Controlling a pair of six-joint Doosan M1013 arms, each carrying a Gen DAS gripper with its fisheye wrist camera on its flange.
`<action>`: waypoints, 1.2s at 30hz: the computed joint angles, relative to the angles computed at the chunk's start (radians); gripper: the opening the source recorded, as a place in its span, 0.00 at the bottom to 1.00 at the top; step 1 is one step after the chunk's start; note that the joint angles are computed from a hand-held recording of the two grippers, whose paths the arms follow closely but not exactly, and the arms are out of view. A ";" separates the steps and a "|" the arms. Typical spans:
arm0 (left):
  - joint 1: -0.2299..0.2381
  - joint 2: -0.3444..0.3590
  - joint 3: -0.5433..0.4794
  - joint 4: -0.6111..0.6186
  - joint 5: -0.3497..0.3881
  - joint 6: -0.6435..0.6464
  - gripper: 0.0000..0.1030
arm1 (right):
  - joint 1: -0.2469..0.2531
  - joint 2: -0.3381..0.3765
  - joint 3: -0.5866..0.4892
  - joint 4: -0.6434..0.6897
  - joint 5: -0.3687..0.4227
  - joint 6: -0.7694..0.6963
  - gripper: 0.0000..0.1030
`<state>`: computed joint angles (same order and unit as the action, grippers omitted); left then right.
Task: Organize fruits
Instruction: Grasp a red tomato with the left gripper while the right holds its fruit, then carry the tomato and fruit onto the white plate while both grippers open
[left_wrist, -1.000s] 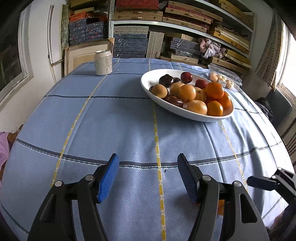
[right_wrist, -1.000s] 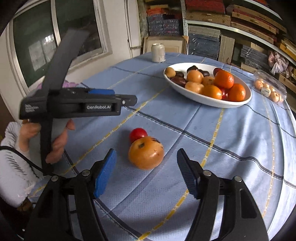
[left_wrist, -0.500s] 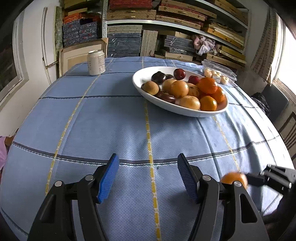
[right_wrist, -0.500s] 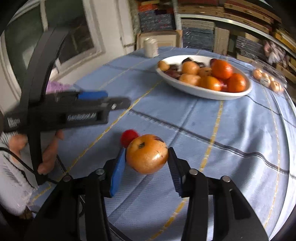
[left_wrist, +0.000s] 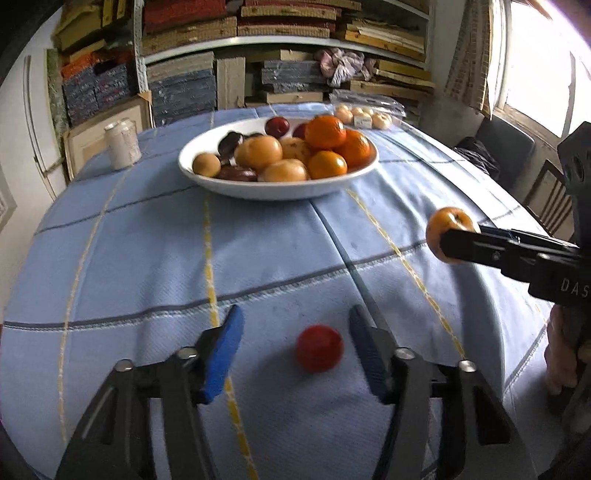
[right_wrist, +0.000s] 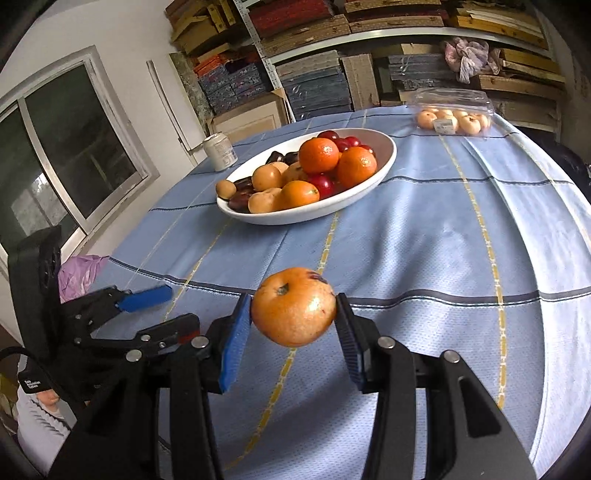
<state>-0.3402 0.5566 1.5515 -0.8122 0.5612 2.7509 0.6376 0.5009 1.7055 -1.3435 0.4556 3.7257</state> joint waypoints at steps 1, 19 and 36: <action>0.001 0.005 -0.007 0.012 0.017 -0.015 0.44 | -0.001 -0.001 0.002 -0.004 0.000 0.008 0.44; -0.001 0.010 -0.007 0.058 0.065 -0.040 0.26 | 0.003 -0.008 0.025 -0.066 -0.006 0.098 0.44; -0.047 0.044 -0.206 0.198 -0.077 -0.373 0.24 | 0.010 -0.019 -0.048 -0.119 0.194 -0.001 0.44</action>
